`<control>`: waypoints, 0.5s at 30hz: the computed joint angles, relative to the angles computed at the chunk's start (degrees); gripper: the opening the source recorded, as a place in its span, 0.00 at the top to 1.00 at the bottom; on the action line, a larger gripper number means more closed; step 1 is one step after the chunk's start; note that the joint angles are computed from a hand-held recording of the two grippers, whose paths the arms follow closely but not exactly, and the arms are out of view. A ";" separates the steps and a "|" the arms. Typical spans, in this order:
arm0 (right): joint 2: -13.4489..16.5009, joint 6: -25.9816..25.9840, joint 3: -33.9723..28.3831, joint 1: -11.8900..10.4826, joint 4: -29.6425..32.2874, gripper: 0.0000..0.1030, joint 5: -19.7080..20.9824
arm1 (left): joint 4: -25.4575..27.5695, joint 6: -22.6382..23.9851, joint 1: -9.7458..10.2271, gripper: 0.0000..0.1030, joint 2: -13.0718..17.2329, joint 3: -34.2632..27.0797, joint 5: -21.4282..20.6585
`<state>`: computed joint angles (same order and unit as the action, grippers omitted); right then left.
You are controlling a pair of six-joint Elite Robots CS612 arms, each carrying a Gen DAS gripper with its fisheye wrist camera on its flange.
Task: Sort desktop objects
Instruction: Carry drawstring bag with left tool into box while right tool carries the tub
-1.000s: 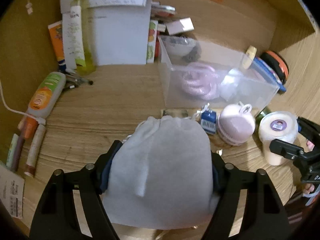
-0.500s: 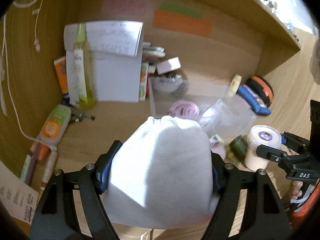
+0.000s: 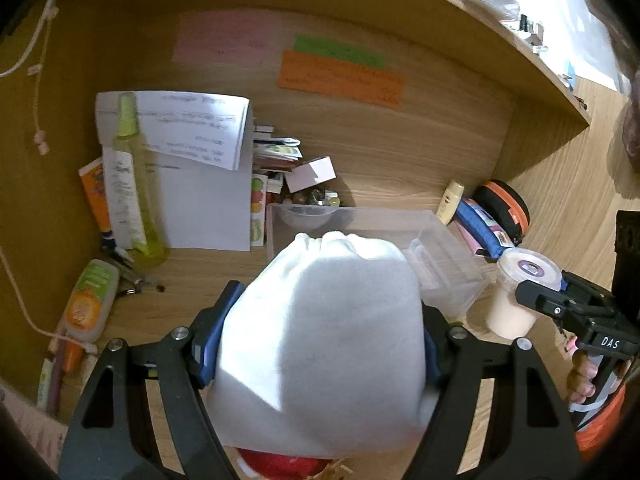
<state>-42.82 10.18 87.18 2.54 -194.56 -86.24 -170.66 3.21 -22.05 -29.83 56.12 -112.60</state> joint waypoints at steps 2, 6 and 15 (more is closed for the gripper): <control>0.28 0.27 -0.65 -0.18 0.17 0.38 0.03 | 1.31 0.14 -0.20 0.27 0.63 -1.47 0.19; 0.94 0.94 -2.10 -0.55 1.02 0.38 0.05 | 4.93 -0.14 -0.42 0.27 2.28 -5.21 -0.63; 2.75 2.88 -6.02 -1.69 4.54 0.38 1.13 | 12.04 0.71 -1.15 0.27 6.03 -13.32 -0.99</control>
<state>-40.07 13.06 81.16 0.85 -190.02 -85.11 -158.61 3.92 -23.20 -23.80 42.80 -113.59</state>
